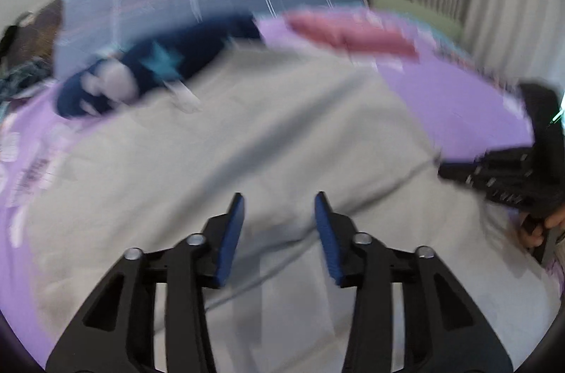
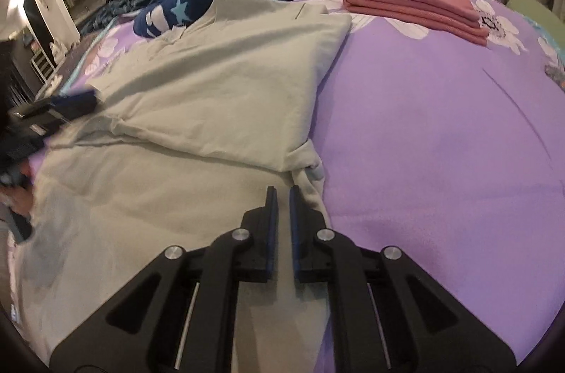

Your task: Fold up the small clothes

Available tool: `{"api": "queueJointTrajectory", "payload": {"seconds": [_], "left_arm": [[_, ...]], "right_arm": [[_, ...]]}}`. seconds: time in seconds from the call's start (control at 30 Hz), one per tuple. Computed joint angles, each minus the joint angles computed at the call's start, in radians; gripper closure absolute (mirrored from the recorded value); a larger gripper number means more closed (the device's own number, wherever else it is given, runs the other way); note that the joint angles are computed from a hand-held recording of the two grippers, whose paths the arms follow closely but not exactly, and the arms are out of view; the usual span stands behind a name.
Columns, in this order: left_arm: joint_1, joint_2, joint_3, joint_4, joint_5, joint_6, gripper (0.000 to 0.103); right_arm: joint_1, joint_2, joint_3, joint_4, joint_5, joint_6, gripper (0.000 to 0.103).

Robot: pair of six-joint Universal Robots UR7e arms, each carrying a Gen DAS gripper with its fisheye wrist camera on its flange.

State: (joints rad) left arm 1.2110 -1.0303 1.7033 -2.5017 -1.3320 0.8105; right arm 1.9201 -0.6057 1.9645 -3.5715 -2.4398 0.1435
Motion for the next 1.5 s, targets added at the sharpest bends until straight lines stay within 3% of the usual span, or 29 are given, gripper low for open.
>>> {"api": "queueJointTrajectory", "payload": {"seconds": [0.03, 0.07, 0.2, 0.33, 0.4, 0.43, 0.47, 0.6, 0.77, 0.9, 1.0, 1.23, 1.5], "left_arm": [[-0.004, 0.019, 0.006, 0.02, 0.031, -0.038, 0.084], [-0.006, 0.01, 0.028, -0.001, 0.033, -0.034, 0.086], [-0.004, -0.051, 0.067, 0.061, 0.016, 0.002, 0.086], [0.038, -0.128, 0.091, 0.074, 0.029, 0.027, 0.086], [0.056, -0.167, 0.117, 0.005, 0.053, 0.03, 0.073], [0.067, -0.188, 0.124, -0.038, 0.07, 0.03, 0.056], [0.076, -0.204, 0.133, -0.08, 0.081, 0.034, 0.047], [0.117, -0.26, 0.149, -0.197, 0.135, 0.061, 0.042], [0.182, -0.307, 0.11, -0.124, 0.186, 0.05, 0.037], [0.224, -0.342, 0.08, 0.088, 0.124, 0.009, 0.037], [0.236, -0.37, 0.114, 0.102, 0.087, 0.031, 0.037], [0.287, -0.44, 0.136, 0.191, -0.008, 0.016, 0.037], [0.344, -0.563, 0.181, 0.302, -0.063, 0.06, 0.037]], "right_arm": [[-0.002, -0.001, -0.002, -0.001, 0.005, 0.003, 0.097], [0.002, -0.003, 0.004, -0.001, -0.001, 0.016, 0.097], [0.022, -0.006, 0.032, -0.012, -0.014, 0.039, 0.097], [0.019, -0.027, 0.082, -0.055, 0.035, 0.082, 0.097], [0.019, -0.036, 0.101, -0.061, 0.054, 0.105, 0.097], [0.02, -0.04, 0.11, -0.063, 0.06, 0.114, 0.096], [0.024, -0.044, 0.118, -0.062, 0.064, 0.12, 0.096], [0.056, -0.051, 0.149, -0.056, 0.041, 0.155, 0.094], [0.099, -0.066, 0.22, -0.083, 0.05, 0.222, 0.094], [0.14, -0.066, 0.256, -0.053, 0.03, 0.288, 0.088], [0.179, -0.062, 0.283, -0.032, 0.019, 0.341, 0.077], [0.277, -0.04, 0.362, -0.056, 0.033, 0.463, 0.075], [0.382, -0.019, 0.456, -0.152, 0.121, 0.648, 0.072]]}}
